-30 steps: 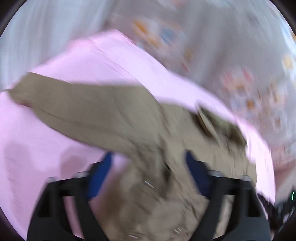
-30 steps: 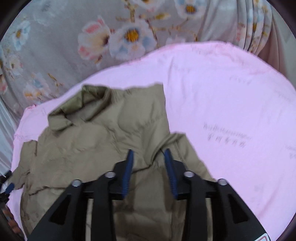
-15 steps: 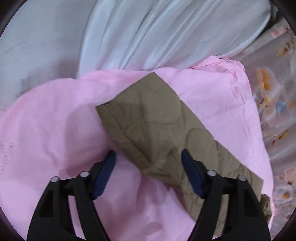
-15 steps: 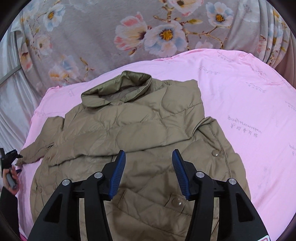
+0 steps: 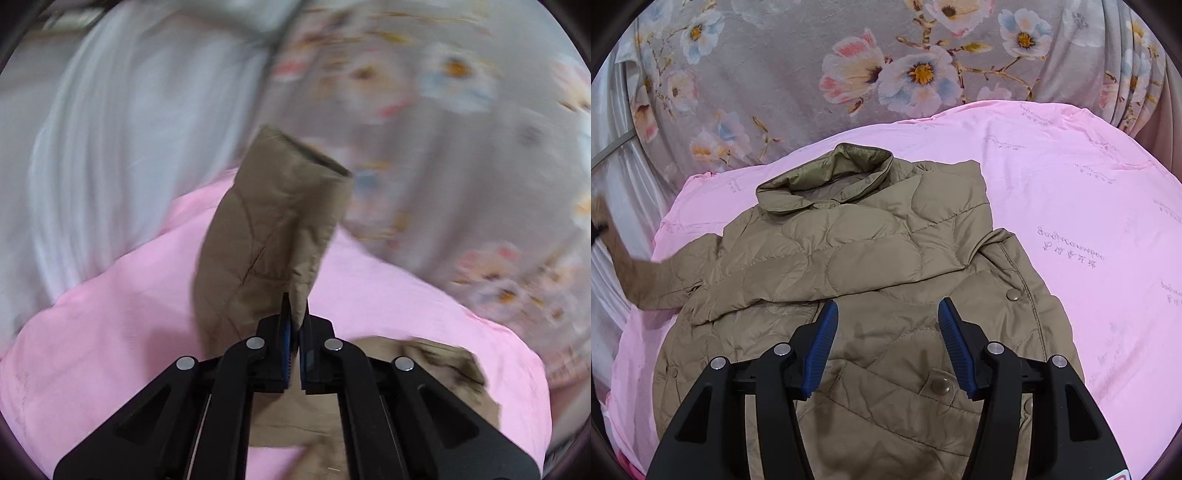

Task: Fold large clothes

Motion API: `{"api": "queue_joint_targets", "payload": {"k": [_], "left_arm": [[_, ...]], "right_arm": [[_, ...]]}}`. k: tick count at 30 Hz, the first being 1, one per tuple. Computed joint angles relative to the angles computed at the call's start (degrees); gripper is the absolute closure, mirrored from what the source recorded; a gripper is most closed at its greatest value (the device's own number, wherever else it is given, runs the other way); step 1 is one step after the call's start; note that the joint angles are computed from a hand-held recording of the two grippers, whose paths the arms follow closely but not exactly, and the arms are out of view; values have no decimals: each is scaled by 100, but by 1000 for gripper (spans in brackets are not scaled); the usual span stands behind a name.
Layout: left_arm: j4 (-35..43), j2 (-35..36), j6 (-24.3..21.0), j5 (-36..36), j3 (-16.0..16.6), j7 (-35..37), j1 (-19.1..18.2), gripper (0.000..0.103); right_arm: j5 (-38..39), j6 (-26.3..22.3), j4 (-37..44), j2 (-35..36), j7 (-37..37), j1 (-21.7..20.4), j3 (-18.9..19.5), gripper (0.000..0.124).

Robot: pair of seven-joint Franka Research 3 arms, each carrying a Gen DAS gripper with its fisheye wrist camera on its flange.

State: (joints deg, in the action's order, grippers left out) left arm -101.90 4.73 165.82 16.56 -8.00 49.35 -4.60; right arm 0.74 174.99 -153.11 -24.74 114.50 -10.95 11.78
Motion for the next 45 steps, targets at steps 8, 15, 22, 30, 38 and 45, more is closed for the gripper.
{"api": "queue_joint_targets", "payload": {"k": [8,15,22,30,38,45], "left_arm": [[647,478,-264,-1509,-1055,2141,-836,79],[306,982,-208,-2592,-1427,2382,-941,26],[143,1015,-498,-3122,-985,1784,-593,26],[41,1192,-570,-3540,-971,1328,-41,26],[228,1584,-436,-5524,-1682,2508,701,32],[529,1563,-684,-4499,-1135,2208,148,94]], "right_arm": [[161,94,-137,-153,-72,68,-120,63],[314,147,-241,-189,-260,50,-247,57],[916,199,226,417,-978,862,-1112,55],[3851,-359,1427,1450,-3267,2914,-2899,55],[3811,-592,1840,1932,-3436,2567,-2429,120],[3614,363,1702,1157,-3812,1975,-1771,122]]}}
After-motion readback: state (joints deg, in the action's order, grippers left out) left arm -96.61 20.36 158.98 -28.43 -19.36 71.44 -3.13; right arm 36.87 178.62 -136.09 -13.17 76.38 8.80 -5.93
